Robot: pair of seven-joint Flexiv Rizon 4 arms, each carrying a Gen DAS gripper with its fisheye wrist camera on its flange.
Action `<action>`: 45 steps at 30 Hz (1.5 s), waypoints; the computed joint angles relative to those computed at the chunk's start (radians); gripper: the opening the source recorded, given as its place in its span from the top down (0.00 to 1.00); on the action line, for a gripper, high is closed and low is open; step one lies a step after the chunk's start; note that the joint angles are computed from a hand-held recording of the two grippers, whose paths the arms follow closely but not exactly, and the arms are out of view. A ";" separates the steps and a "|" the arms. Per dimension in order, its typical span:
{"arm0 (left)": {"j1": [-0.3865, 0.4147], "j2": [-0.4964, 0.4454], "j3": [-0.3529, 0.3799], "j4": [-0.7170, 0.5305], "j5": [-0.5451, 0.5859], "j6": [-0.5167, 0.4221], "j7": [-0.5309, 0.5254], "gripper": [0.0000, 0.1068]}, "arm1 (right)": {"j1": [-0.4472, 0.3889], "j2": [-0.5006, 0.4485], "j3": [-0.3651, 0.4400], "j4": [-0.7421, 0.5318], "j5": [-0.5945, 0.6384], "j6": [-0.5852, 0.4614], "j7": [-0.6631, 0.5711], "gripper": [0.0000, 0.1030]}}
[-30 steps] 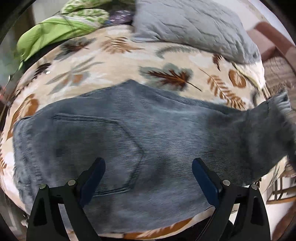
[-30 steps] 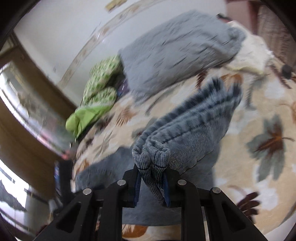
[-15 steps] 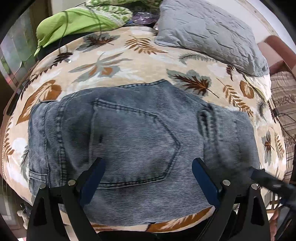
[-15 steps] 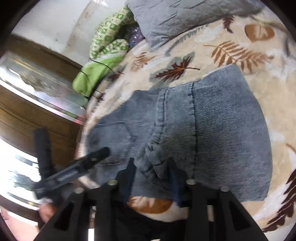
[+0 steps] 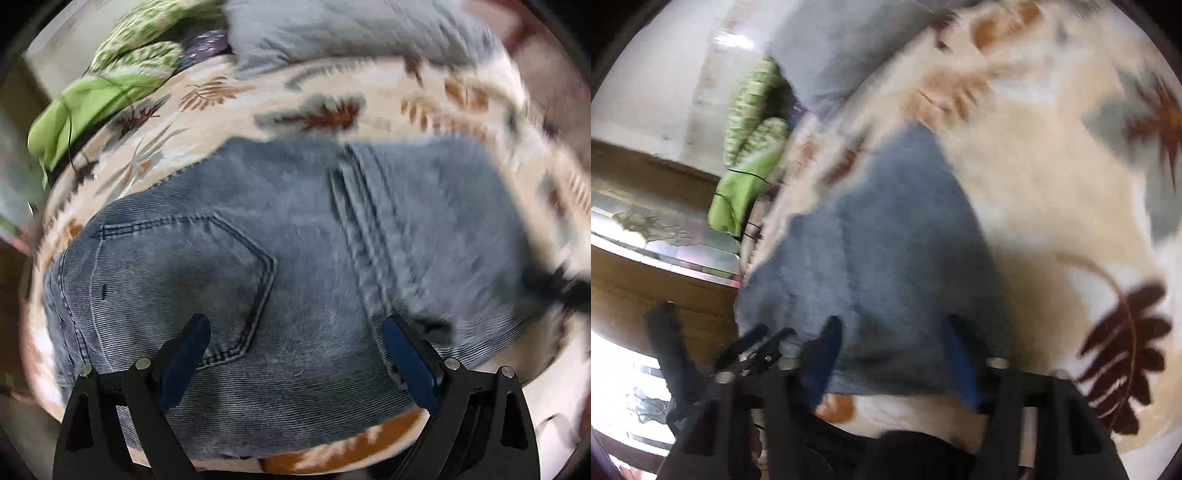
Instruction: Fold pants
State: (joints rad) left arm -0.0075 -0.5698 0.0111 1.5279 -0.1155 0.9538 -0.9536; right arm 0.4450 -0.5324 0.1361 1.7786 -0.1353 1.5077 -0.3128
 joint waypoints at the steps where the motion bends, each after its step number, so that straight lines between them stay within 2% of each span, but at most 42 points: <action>1: 0.002 -0.003 -0.001 0.004 -0.003 0.001 -0.002 0.11 | 0.003 0.007 0.005 -0.012 0.053 -0.023 -0.054 0.57; 3: 0.013 -0.006 -0.006 -0.015 -0.024 -0.037 -0.008 0.11 | -0.035 0.009 0.038 -0.030 -0.001 -0.064 -0.044 0.57; 7: 0.015 -0.002 -0.004 -0.032 -0.032 -0.028 -0.029 0.11 | 0.006 0.002 -0.041 -0.100 -0.068 -0.118 -0.046 0.57; 12: 0.018 -0.005 -0.021 -0.041 -0.054 -0.015 -0.027 0.11 | 0.043 -0.080 -0.125 -0.257 -0.174 -0.264 -0.030 0.57; 14: 0.007 -0.015 -0.021 -0.041 -0.038 -0.008 -0.014 0.11 | 0.021 -0.126 -0.099 -0.316 -0.163 -0.298 -0.047 0.57; 16: -0.019 -0.033 0.004 -0.047 0.009 -0.003 -0.019 0.11 | -0.019 -0.181 -0.041 -0.392 -0.120 -0.391 -0.101 0.57; 18: -0.005 -0.037 -0.011 -0.037 -0.012 0.016 -0.017 0.10 | -0.008 -0.192 -0.074 -0.380 -0.148 -0.347 -0.101 0.57; 23: 0.015 -0.026 -0.015 -0.045 -0.039 -0.041 -0.005 0.10 | -0.020 -0.172 -0.045 -0.406 -0.089 -0.418 -0.125 0.57; 25: 0.032 -0.010 -0.023 -0.024 -0.058 -0.034 0.010 0.10 | -0.003 -0.141 -0.062 -0.346 -0.090 -0.345 -0.101 0.57; 31: 0.123 0.091 -0.057 0.112 -0.198 0.075 0.092 0.10 | 0.025 -0.094 -0.021 -0.271 -0.080 -0.263 -0.117 0.57; 33: 0.154 0.117 -0.056 0.146 -0.254 0.103 0.097 0.10 | 0.023 -0.108 0.016 -0.289 -0.063 -0.287 -0.146 0.56; 34: 0.170 0.127 -0.052 0.159 -0.284 0.112 0.092 0.10 | 0.031 -0.115 0.024 -0.303 -0.059 -0.327 -0.154 0.56; 37: 0.202 0.135 -0.013 0.163 -0.321 0.112 0.036 0.10 | 0.105 -0.107 -0.050 -0.313 -0.143 -0.410 -0.117 0.55; 38: 0.208 0.134 0.002 0.161 -0.319 0.112 0.012 0.10 | 0.108 -0.106 -0.048 -0.318 -0.146 -0.409 -0.111 0.55; 40: 0.232 0.128 0.028 0.153 -0.318 0.110 -0.033 0.10 | 0.104 -0.108 -0.033 -0.312 -0.135 -0.329 -0.109 0.55; 43: 0.266 0.118 0.045 0.143 -0.313 0.083 -0.073 0.10 | 0.141 -0.109 -0.061 -0.322 -0.178 -0.310 -0.098 0.55; 45: 0.294 0.109 0.048 0.139 -0.324 0.062 -0.092 0.10 | 0.140 -0.130 -0.037 -0.353 -0.178 -0.298 -0.125 0.55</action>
